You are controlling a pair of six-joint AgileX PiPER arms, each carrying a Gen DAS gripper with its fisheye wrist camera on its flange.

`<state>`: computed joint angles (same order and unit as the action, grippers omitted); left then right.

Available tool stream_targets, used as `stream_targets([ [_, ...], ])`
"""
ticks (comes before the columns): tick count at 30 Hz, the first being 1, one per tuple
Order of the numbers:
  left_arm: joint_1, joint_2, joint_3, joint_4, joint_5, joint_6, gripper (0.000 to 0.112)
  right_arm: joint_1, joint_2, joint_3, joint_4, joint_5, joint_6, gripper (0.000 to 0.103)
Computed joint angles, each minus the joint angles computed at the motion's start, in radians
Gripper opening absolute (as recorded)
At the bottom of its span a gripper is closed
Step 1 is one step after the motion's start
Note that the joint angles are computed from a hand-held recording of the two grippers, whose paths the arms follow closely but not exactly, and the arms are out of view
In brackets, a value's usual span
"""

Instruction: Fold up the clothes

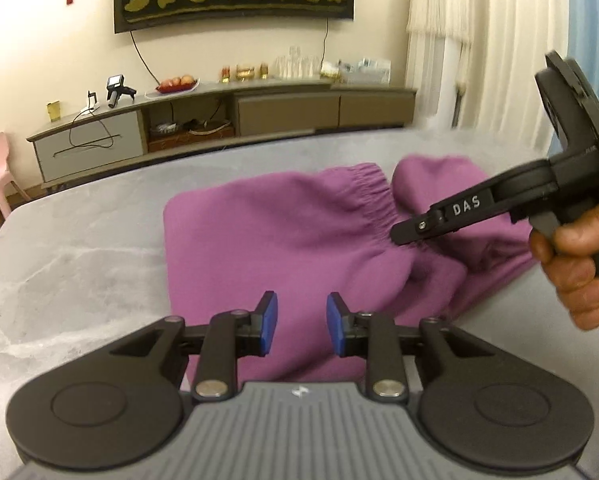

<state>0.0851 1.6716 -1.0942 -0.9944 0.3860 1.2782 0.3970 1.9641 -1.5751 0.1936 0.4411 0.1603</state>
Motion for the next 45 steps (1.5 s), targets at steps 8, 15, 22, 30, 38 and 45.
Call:
stream_targets([
  [8, -0.044, -0.022, -0.013, -0.001, 0.008, -0.036, 0.034, 0.016, -0.105, 0.145, -0.142, -0.108, 0.143, 0.029],
  [15, -0.212, 0.052, -0.076, 0.323, -0.062, -0.364, 0.035, 0.000, -0.091, 0.158, -0.321, -0.093, 0.171, 0.028],
  [22, -0.314, 0.097, -0.123, 0.509, -0.101, -0.593, 0.043, -0.059, -0.197, 0.297, -0.035, -0.186, -0.193, 0.027],
  [30, -0.254, 0.099, -0.225, 0.340, 0.021, -0.570, 0.043, -0.191, -0.237, 0.348, 0.377, -0.066, -0.664, 0.044],
  [38, -0.318, 0.226, -0.430, 0.331, 0.059, -0.720, 0.043, -0.419, -0.322, 0.509, 0.494, -0.081, -0.721, 0.085],
  [45, -0.364, 0.326, -0.660, 0.538, 0.234, -1.039, 0.070, -0.331, -0.433, 0.653, 0.866, -0.209, -1.251, 0.009],
])
